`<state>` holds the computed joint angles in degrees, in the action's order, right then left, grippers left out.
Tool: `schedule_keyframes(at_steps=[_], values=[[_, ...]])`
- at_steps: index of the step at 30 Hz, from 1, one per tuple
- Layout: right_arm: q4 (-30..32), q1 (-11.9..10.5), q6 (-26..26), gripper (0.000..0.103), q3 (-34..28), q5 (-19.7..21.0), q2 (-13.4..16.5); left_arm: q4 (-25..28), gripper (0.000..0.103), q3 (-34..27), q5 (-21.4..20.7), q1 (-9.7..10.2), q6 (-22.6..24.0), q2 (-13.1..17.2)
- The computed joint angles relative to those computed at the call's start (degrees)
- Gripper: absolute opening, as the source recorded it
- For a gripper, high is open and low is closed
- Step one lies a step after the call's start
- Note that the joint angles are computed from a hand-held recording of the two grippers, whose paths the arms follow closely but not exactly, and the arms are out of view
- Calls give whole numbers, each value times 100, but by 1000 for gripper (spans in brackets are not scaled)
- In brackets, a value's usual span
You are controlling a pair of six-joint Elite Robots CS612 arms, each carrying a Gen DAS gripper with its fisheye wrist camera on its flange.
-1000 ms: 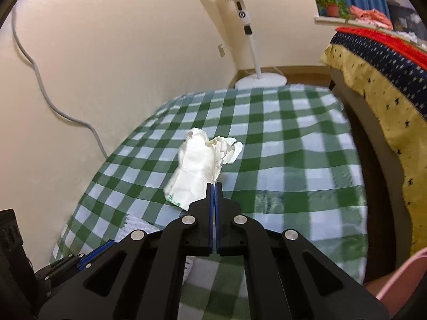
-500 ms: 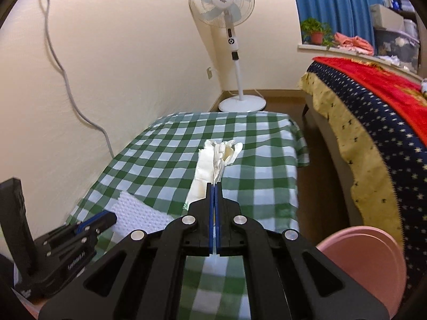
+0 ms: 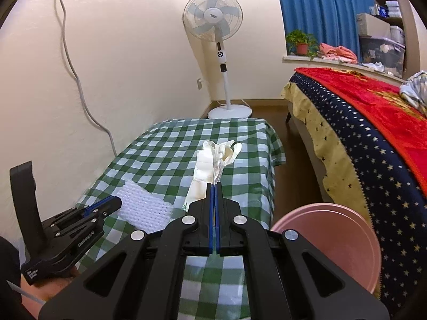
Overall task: Collect trash
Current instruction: 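Carry the foam mesh and tissue over the pink bin with both tools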
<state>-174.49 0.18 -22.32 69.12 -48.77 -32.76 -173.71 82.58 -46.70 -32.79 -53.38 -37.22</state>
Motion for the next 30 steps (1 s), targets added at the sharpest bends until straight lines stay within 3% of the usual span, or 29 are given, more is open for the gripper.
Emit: schedule_keyframes(at_steps=[13,30], values=[[-498,-200,192,1,517,17,-244,-153,8,-48,-31,-103,330,35],[-1162,-376,741,1,685,-380,-324,-486,8,-345,-142,-150,783,209]])
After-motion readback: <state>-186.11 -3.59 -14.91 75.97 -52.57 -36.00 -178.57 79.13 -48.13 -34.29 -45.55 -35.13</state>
